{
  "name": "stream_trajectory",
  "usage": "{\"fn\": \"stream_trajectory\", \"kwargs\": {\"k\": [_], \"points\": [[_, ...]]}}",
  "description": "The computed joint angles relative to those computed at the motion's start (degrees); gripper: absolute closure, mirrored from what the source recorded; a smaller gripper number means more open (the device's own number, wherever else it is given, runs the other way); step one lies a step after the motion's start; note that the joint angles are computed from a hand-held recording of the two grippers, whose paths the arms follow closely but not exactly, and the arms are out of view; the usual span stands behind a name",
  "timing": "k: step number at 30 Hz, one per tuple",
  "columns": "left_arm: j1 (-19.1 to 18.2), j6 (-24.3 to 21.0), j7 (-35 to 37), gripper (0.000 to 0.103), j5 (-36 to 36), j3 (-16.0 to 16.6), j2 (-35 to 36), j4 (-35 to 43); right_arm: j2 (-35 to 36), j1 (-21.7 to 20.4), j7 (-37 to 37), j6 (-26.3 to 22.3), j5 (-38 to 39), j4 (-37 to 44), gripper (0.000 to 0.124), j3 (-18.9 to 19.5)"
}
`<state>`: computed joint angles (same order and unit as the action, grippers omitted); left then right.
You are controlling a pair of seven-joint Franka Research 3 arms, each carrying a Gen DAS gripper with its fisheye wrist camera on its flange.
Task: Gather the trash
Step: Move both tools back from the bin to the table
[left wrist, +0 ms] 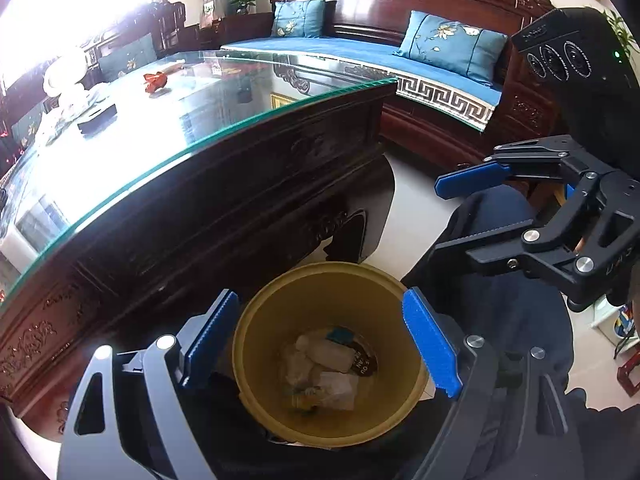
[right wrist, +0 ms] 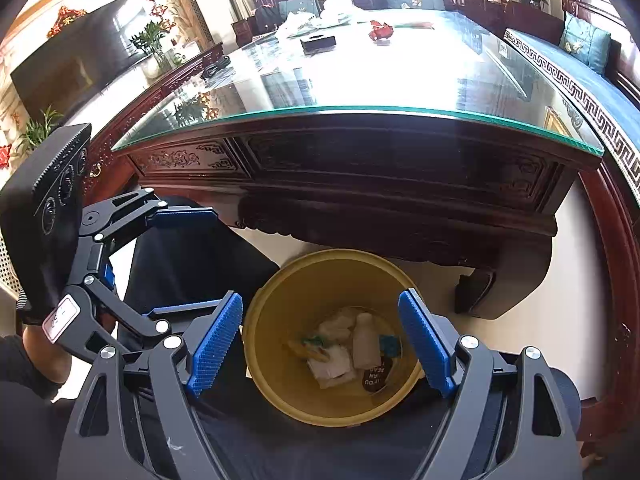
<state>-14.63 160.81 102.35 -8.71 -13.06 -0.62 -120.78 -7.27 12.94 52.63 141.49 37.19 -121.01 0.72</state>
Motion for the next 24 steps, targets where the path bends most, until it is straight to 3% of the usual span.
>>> {"fn": "stream_trajectory", "kwargs": {"k": [7,14,19,24], "points": [[1.32,0.17,-2.68,0.019,2.22,0.73,0.84,2.18,2.99,-0.02,-1.18,-0.68,0.89,4.35,0.046,0.14],[4.31,-0.02,-10.31,0.019,9.14,2.2,3.43,7.6,9.34,-0.53,-0.31,-1.63,0.36,14.36,0.046,1.14],[5.94,-0.73,-17.82,0.019,16.67,3.51,7.45,14.98,15.61,-0.99,0.9,-1.86,-0.85,24.26,0.045,2.24],[5.75,-3.6,-27.23,0.009,26.01,5.86,14.23,26.51,21.94,-1.27,3.48,-0.88,-2.18,34.16,0.034,3.42]]}}
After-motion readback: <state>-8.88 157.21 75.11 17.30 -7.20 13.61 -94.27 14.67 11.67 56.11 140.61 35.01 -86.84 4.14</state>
